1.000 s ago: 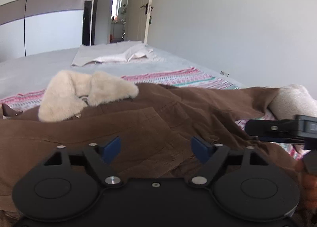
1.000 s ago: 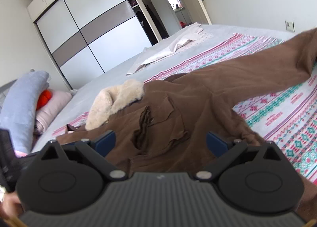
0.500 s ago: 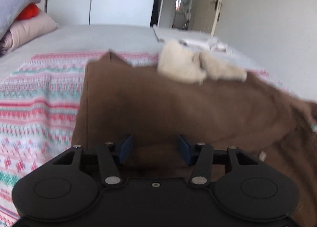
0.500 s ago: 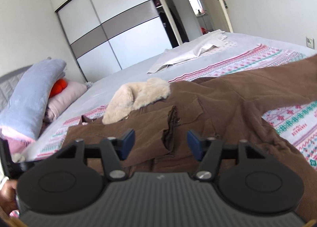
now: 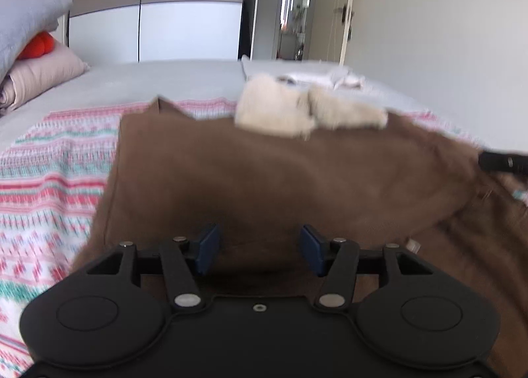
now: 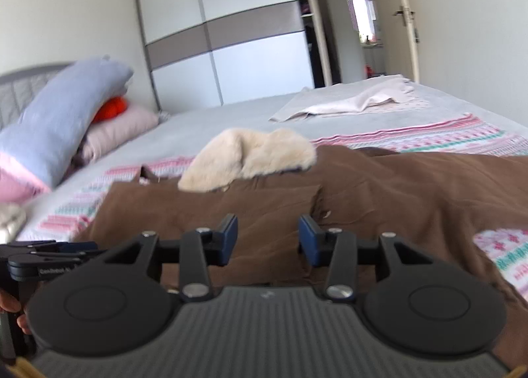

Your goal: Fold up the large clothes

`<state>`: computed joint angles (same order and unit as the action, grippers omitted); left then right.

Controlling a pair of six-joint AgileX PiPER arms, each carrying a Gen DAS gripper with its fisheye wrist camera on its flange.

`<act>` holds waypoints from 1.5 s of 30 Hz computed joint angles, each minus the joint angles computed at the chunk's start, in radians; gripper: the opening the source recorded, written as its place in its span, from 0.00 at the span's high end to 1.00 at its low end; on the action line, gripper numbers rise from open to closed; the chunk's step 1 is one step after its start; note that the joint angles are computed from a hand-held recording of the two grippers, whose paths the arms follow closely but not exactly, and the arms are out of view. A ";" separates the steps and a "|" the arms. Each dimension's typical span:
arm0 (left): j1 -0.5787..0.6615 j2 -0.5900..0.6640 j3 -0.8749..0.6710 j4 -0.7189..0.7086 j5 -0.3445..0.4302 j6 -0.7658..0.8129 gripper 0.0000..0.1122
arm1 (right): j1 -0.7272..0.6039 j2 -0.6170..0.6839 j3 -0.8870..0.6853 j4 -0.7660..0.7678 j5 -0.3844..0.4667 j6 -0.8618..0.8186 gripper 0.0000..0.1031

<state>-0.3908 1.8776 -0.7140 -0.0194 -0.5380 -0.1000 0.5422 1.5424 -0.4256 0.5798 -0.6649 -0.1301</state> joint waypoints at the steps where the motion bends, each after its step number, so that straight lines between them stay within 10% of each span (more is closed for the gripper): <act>1: -0.005 0.006 0.002 -0.013 -0.011 0.010 0.51 | -0.015 0.028 -0.031 0.022 0.048 -0.037 0.61; 5: -0.038 -0.051 0.014 -0.099 0.070 0.087 0.43 | -0.119 0.074 -0.098 0.065 0.297 -0.097 0.59; 10: -0.054 -0.219 0.104 0.041 0.143 -0.034 0.26 | -0.112 -0.106 -0.016 0.155 0.323 -0.178 0.36; 15: -0.170 -0.373 0.144 -0.395 0.231 0.294 0.10 | -0.173 -0.313 0.108 0.176 0.291 -0.208 0.20; 19: -0.277 -0.392 0.206 -0.592 0.098 0.415 0.08 | -0.240 -0.441 0.173 0.429 0.264 -0.424 0.14; 24: -0.345 -0.330 0.163 -0.821 0.040 0.609 0.08 | -0.541 -0.517 0.142 0.599 0.424 -0.633 0.11; 40: -0.309 -0.112 0.093 -0.737 -0.177 0.365 0.08 | -0.941 0.021 -0.141 0.050 0.306 -0.060 0.23; 45: -0.289 -0.080 0.077 -0.704 -0.188 0.315 0.08 | -0.930 0.164 -0.258 0.254 0.300 -0.213 0.30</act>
<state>-0.6796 1.7973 -0.6373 -0.7237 -0.7260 0.2151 -0.3877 1.7064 -0.6838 0.8340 -0.3652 -0.3431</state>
